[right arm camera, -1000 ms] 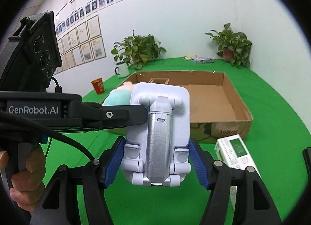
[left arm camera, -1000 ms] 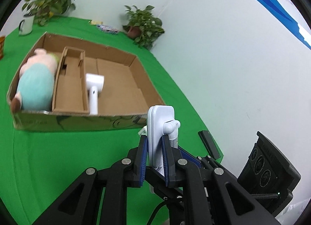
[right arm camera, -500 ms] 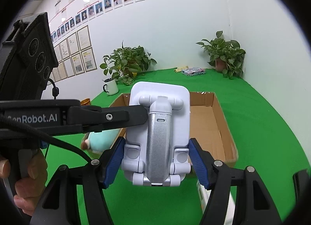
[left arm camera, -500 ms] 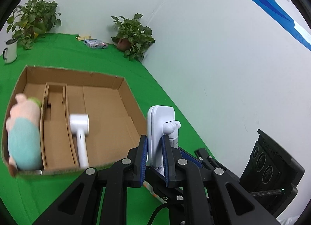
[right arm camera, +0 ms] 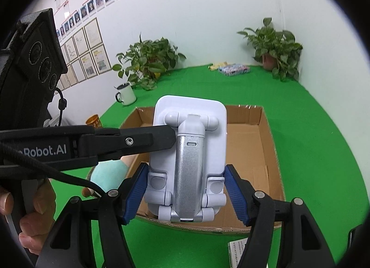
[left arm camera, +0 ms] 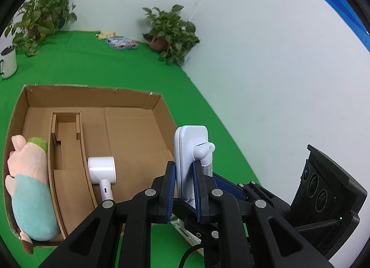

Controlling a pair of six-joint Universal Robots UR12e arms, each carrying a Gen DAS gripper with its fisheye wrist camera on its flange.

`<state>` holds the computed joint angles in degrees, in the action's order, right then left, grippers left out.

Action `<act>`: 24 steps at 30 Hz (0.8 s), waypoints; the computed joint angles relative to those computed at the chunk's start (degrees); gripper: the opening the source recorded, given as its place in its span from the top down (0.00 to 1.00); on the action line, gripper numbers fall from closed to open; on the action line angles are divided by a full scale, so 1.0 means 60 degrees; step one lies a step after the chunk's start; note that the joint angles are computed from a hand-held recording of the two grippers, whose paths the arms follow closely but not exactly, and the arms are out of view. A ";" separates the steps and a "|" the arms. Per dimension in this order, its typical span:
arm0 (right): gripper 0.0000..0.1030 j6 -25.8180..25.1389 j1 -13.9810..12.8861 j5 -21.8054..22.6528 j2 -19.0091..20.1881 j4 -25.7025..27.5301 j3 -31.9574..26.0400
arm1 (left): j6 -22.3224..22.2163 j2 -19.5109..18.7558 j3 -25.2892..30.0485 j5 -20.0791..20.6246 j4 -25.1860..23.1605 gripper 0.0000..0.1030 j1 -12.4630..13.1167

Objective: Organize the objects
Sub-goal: 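Carry the phone stand into the box and lower it beside the hair dryer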

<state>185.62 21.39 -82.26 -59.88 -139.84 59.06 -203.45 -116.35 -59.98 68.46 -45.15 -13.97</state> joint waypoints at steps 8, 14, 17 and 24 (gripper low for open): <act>0.37 0.0036 -0.0167 0.0669 0.0415 0.1259 -0.0386 | -0.0049 -0.0336 -0.0192 -0.0109 -0.0508 0.89 0.0091; 0.37 0.0048 -0.0263 0.1025 0.0748 0.2093 -0.0574 | -0.0322 -0.0614 -0.0453 -0.0383 -0.0806 0.89 0.0209; 0.37 0.0079 -0.0275 0.1055 0.0858 0.2519 -0.0648 | -0.0454 -0.0719 -0.0577 -0.0569 -0.0873 0.89 0.0261; 0.37 0.0064 -0.0286 0.1149 0.1156 0.3413 -0.1074 | -0.0699 -0.0817 -0.0743 -0.0651 -0.1142 0.88 0.0314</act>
